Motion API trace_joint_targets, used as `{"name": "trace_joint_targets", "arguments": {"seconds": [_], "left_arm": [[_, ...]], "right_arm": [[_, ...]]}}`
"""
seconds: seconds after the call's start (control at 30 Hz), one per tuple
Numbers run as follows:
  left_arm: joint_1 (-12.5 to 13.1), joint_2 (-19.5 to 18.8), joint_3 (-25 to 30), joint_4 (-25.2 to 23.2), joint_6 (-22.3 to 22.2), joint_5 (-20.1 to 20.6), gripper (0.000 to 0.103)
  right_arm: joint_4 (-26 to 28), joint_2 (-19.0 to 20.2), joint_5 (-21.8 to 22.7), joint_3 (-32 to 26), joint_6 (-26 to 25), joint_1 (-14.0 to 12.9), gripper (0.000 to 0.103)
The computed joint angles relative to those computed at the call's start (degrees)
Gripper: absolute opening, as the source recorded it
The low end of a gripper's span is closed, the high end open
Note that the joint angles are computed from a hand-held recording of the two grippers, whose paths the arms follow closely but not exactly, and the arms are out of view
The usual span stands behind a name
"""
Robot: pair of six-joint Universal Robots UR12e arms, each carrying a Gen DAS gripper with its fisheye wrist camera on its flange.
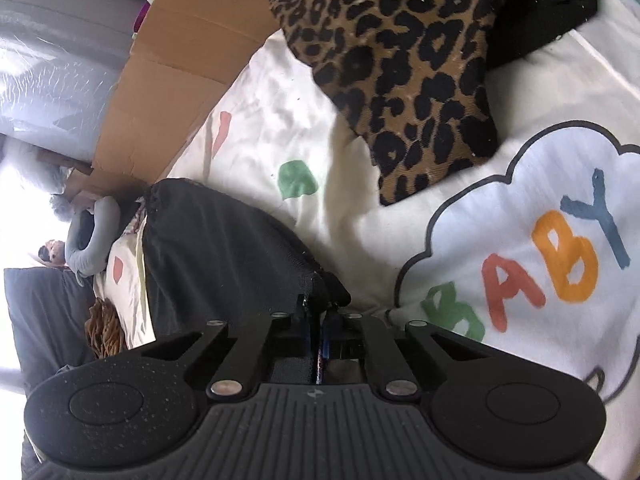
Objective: Fold clothes
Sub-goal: 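Lift the hem end of the shorts off the sheet with both grippers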
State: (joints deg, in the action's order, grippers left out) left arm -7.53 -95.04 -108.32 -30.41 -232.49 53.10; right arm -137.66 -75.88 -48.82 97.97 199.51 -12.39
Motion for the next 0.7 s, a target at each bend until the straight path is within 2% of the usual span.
{"name": "trace_joint_targets", "arguments": {"seconds": [0.17,0.4,0.57,0.7], "left_arm": [[0.90,1.68,2.75,-8.60,5.66,1.44,0.005],[2.17,4.35,4.87,-16.68,10.13,3.32,0.005],[3.47,6.71,4.99,-21.75,13.00,5.00,0.005],[3.76,7.07,6.05,-24.21,14.01,6.26,0.005]], "right_arm": [[3.20,-1.44,0.25,-1.07,-0.69,0.27,0.003],[6.87,-3.80,2.10,-0.38,-1.43,0.34,0.003],[11.00,-5.41,3.82,0.14,-5.60,0.66,0.003],[14.52,-6.56,5.36,0.78,-8.88,0.67,0.003]]}}
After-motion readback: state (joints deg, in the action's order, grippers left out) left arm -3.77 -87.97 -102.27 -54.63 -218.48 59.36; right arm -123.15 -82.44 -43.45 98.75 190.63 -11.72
